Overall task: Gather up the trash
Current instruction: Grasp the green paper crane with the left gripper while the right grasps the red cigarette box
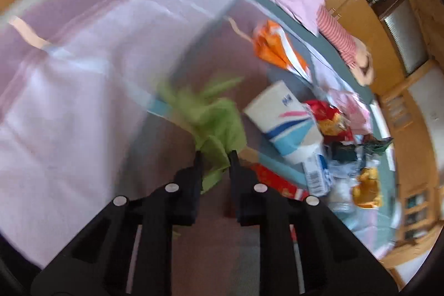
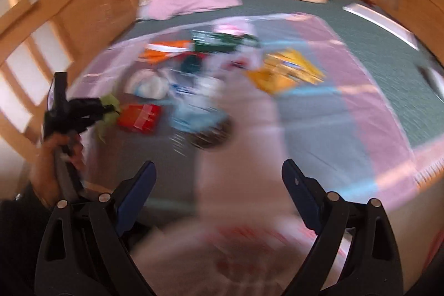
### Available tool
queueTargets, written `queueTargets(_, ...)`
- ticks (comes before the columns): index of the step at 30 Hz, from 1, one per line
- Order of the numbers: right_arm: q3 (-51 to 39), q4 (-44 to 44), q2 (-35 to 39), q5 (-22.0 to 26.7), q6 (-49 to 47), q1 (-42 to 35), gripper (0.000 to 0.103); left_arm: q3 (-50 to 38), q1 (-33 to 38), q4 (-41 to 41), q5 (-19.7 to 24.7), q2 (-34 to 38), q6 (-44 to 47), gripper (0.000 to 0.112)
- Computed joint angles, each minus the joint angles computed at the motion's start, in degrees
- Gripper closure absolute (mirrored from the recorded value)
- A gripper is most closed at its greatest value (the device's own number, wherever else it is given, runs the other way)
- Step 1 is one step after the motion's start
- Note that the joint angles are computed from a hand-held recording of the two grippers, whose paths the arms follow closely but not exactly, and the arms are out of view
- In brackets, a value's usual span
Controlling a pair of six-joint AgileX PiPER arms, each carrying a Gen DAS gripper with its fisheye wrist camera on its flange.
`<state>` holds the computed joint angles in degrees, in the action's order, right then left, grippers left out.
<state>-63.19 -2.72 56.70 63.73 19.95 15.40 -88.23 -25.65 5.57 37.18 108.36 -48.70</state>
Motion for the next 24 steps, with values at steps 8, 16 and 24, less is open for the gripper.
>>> queueTargets(8,-20.64,3.01,34.46,-4.32,-21.36,9.79,0.012,17.93,-1.42,19.82,-1.96,-13.75,-29.73,0.096)
queueTargets(16,-37.88,7.20,54.58,3.48,-24.64,10.01,0.012,16.23,-0.35,15.81,-2.03,-11.32,-27.61,0.096)
queueTargets(24,-31.45,8.38,49.51,-0.74,-18.05,10.07,0.044,17.85,-0.67,17.91,-2.40,-12.49,-30.29,0.097)
